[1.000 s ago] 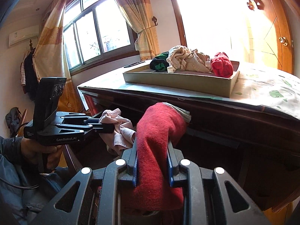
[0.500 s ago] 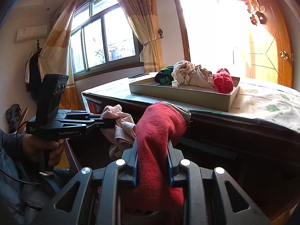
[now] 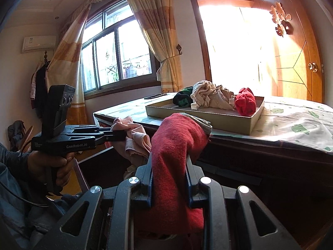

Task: Take underwear out of drawer
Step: 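Lift the dark red cloth and pink-white underwear up out of the drawer with both tools, then carry both held cloths over the beige cardboard tray and lower them with both tools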

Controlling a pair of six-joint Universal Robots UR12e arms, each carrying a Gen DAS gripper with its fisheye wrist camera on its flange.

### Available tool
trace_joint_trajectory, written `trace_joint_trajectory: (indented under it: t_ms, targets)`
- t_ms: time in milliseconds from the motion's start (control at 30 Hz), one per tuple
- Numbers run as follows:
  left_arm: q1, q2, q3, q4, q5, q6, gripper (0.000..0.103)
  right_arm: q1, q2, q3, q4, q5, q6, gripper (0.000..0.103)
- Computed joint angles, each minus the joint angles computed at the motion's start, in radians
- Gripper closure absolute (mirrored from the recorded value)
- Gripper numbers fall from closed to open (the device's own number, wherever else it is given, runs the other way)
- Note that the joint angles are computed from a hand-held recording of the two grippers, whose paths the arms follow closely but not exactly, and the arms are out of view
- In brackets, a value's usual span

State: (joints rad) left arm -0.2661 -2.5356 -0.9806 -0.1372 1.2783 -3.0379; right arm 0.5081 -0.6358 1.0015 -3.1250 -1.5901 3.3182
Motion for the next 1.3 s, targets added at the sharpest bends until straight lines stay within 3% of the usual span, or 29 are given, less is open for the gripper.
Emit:
trace_joint_trajectory:
  t_ms: [433,1300]
  targets:
    - [0.007,0.008,-0.008,0.052,-0.007,-0.025,0.088,0.001,0.004,-0.004,-0.041,-0.004,0.0,0.078]
    - [0.013,0.0,0.048,0.078,-0.016,-0.023,0.088,0.004,0.036,-0.099,-0.016,-0.011,-0.029,0.078]
